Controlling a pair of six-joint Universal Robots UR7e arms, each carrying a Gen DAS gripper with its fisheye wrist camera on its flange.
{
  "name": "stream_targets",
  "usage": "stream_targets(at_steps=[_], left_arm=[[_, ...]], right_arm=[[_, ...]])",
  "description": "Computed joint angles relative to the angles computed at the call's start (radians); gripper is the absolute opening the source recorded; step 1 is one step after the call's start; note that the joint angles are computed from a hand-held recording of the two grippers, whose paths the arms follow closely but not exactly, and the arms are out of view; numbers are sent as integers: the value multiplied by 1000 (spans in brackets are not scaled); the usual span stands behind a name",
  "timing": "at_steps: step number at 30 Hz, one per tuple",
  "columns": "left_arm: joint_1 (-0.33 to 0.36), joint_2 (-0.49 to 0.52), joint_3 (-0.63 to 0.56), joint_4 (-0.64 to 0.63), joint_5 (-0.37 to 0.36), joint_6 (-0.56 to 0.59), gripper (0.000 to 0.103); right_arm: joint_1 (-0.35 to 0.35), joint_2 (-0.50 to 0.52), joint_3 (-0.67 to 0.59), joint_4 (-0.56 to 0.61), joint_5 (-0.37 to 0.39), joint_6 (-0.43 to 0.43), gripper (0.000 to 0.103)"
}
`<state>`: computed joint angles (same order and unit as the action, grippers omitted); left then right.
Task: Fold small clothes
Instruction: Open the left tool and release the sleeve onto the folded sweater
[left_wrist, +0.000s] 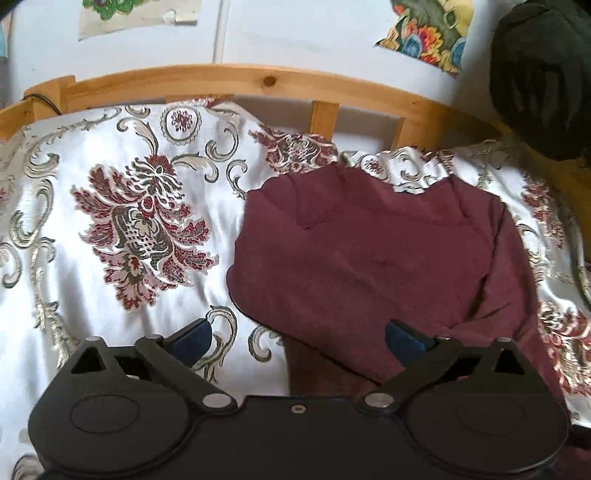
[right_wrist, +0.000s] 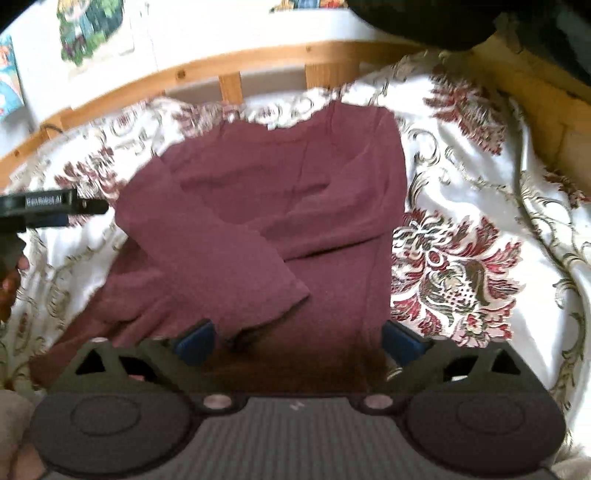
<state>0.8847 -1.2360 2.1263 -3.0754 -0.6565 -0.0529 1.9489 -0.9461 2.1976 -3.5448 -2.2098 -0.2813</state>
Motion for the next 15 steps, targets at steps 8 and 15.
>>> stream_targets(at_steps=[8,15], left_arm=[[-119,-134,122,157,56,-95,102],[-245,-308,192,525,28,-210,102]], right_arm=[[62,-64,110,-90,1,-35,103],[131,-89,141,1,-65,-87,103]])
